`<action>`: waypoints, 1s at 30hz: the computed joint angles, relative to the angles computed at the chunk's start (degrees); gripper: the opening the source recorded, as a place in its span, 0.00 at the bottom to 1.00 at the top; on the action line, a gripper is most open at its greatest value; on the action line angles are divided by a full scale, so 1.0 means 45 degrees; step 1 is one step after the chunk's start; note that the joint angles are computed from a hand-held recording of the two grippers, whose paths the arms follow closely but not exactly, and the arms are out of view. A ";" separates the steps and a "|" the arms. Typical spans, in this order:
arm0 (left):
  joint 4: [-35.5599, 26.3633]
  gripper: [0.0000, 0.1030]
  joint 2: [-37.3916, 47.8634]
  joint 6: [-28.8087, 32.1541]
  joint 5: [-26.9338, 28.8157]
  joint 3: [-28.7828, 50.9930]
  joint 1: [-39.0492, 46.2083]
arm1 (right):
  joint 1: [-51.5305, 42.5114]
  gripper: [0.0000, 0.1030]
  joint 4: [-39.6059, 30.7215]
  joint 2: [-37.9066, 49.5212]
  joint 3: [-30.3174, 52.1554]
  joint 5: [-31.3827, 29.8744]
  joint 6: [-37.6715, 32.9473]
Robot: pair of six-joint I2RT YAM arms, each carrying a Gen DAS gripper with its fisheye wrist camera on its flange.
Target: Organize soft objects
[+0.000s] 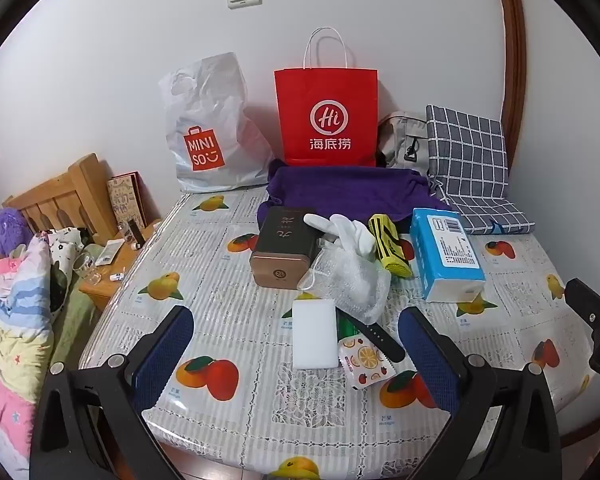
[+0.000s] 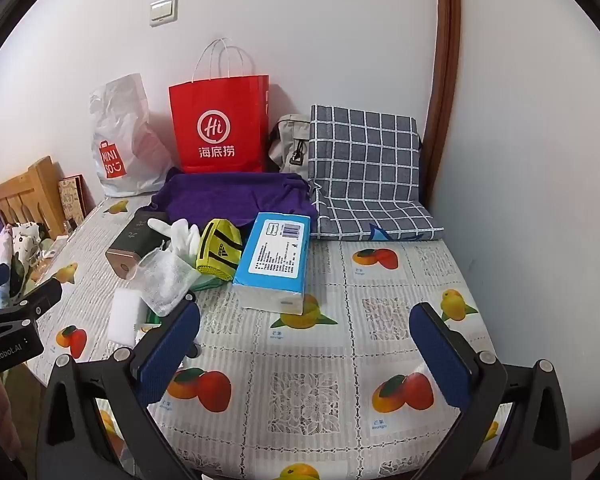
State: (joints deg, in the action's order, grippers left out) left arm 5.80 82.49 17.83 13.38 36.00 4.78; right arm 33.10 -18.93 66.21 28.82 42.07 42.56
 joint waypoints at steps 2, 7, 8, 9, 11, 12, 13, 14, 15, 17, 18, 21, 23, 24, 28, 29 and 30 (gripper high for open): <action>-0.0059 1.00 0.0008 -0.0026 -0.0023 0.0026 -0.0011 | 0.0058 1.00 0.0101 -0.0023 -0.0064 0.0106 -0.0025; -0.0074 1.00 -0.0013 -0.0109 0.0023 0.0027 -0.0038 | 0.0110 1.00 0.0040 -0.0027 -0.0049 0.0130 -0.0001; -0.0024 1.00 -0.0114 -0.0242 -0.0110 -0.0068 -0.0237 | 0.0134 1.00 0.0027 -0.0035 -0.0039 0.0161 -0.0007; -0.0013 1.00 -0.0109 -0.0302 -0.0170 -0.0046 -0.0325 | 0.0164 1.00 0.0040 -0.0032 -0.0058 0.0199 0.0004; -0.0041 1.00 -0.0172 -0.0339 -0.0165 -0.0044 -0.0349 | 0.0233 1.00 -0.0007 0.0098 0.0072 0.0262 0.0058; -0.0008 1.00 -0.0197 -0.0407 -0.0246 -0.0066 -0.0436 | 0.0260 1.00 0.0001 0.0113 0.0082 0.0285 0.0055; -0.0009 1.00 -0.0292 -0.0448 -0.0271 -0.0117 -0.0469 | 0.0314 1.00 -0.0041 0.0132 0.0109 0.0340 0.0101; -0.0134 1.00 -0.0273 -0.0392 -0.0124 -0.0013 -0.0357 | 0.0365 1.00 -0.0036 0.0170 0.0107 0.0390 0.0171; -0.0232 1.00 -0.0265 -0.0302 0.0016 0.0056 -0.0235 | 0.0329 1.00 -0.0056 0.0076 0.0095 0.0370 0.0129; -0.0568 1.00 -0.0292 -0.0201 0.0339 0.0283 0.0064 | 0.0323 1.00 -0.0075 -0.0054 0.0039 0.0326 0.0138; -0.0555 1.00 -0.0301 -0.0207 0.0333 0.0276 0.0062 | 0.0320 1.00 -0.0093 -0.0067 0.0054 0.0314 0.0124; -0.0663 1.00 -0.0306 -0.0211 0.0431 0.0377 0.0135 | 0.0324 1.00 -0.0158 -0.0175 0.0058 0.0327 0.0065; -0.0686 1.00 -0.0319 -0.0226 0.0443 0.0396 0.0148 | 0.0382 1.00 -0.0159 -0.0117 0.0095 0.0368 0.0091; -0.0680 1.00 -0.0323 -0.0213 0.0461 0.0383 0.0154 | 0.0405 1.00 -0.0181 -0.0106 0.0100 0.0384 0.0125; -0.0714 1.00 -0.0336 -0.0219 0.0472 0.0417 0.0160 | 0.0445 1.00 -0.0191 -0.0105 0.0102 0.0438 0.0168; -0.0677 1.00 -0.0337 -0.0214 0.0484 0.0379 0.0160 | 0.0446 1.00 -0.0201 -0.0098 0.0123 0.0426 0.0171; -0.0731 1.00 -0.0352 -0.0225 0.0474 0.0421 0.0150 | 0.0469 1.00 -0.0209 -0.0096 0.0126 0.0441 0.0186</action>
